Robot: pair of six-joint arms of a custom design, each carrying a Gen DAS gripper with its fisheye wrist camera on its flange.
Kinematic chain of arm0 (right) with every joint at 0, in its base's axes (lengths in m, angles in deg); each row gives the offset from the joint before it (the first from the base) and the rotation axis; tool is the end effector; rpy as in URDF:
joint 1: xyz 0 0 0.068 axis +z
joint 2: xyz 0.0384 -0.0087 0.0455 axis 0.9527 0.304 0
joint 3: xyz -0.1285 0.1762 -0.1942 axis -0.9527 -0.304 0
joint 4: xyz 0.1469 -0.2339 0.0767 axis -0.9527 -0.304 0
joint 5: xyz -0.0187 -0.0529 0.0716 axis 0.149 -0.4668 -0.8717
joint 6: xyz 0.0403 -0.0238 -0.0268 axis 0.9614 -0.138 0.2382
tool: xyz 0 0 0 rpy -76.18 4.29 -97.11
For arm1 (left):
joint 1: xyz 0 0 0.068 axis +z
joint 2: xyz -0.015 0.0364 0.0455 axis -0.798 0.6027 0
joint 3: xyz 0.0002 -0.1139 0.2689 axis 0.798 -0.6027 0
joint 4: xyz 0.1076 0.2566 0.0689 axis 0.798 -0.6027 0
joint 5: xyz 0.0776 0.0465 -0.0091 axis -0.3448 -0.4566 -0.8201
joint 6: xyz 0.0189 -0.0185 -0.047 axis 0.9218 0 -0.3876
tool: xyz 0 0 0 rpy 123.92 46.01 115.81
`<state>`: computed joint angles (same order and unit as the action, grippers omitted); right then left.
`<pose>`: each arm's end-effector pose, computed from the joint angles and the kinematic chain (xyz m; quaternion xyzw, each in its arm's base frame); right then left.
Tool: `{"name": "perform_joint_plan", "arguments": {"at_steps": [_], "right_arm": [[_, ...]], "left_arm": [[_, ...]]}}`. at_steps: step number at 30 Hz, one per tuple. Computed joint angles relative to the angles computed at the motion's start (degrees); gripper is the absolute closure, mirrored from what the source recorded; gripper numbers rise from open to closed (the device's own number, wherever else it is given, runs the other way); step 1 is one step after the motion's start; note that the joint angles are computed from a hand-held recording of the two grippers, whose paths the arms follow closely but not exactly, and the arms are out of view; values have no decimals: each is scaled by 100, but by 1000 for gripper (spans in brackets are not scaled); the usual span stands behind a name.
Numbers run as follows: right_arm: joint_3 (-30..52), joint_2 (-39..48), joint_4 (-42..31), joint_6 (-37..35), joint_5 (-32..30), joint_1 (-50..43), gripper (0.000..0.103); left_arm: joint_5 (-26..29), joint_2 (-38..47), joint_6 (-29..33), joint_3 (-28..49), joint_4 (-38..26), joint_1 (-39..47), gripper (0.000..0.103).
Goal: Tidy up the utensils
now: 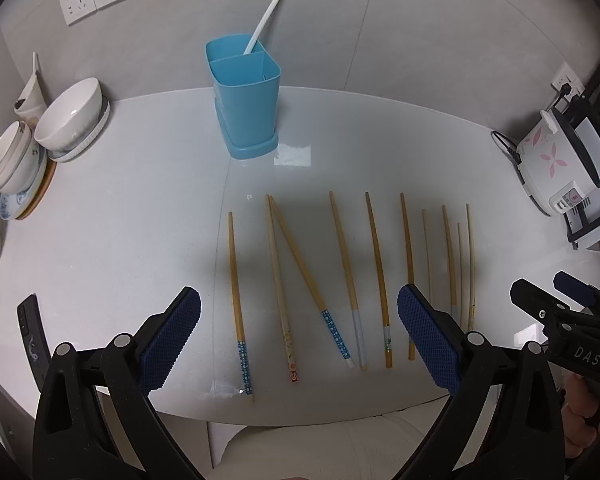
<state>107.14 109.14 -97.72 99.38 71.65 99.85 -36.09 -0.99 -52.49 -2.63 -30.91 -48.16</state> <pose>0.1901 0.0917 0.3372 0.1219 0.9736 0.0176 0.1923 0.2377 0.0128 0.3414 0.0923 0.9718 -0.0644 0.2073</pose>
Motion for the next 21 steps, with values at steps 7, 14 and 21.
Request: {"name": "perform_joint_plan", "arguments": {"at_steps": [7,14,21], "right_arm": [[30,26,1,-6,-41,15,7],[-1,17,374,-355,-206,-89,11],[-162,577,915,-822,-363,-175,17]], "left_arm": [[3,-6,5,-4,1,7,6],[373,292,146,142,-108,309,6],[291,793,286,12,188,758,7]]}}
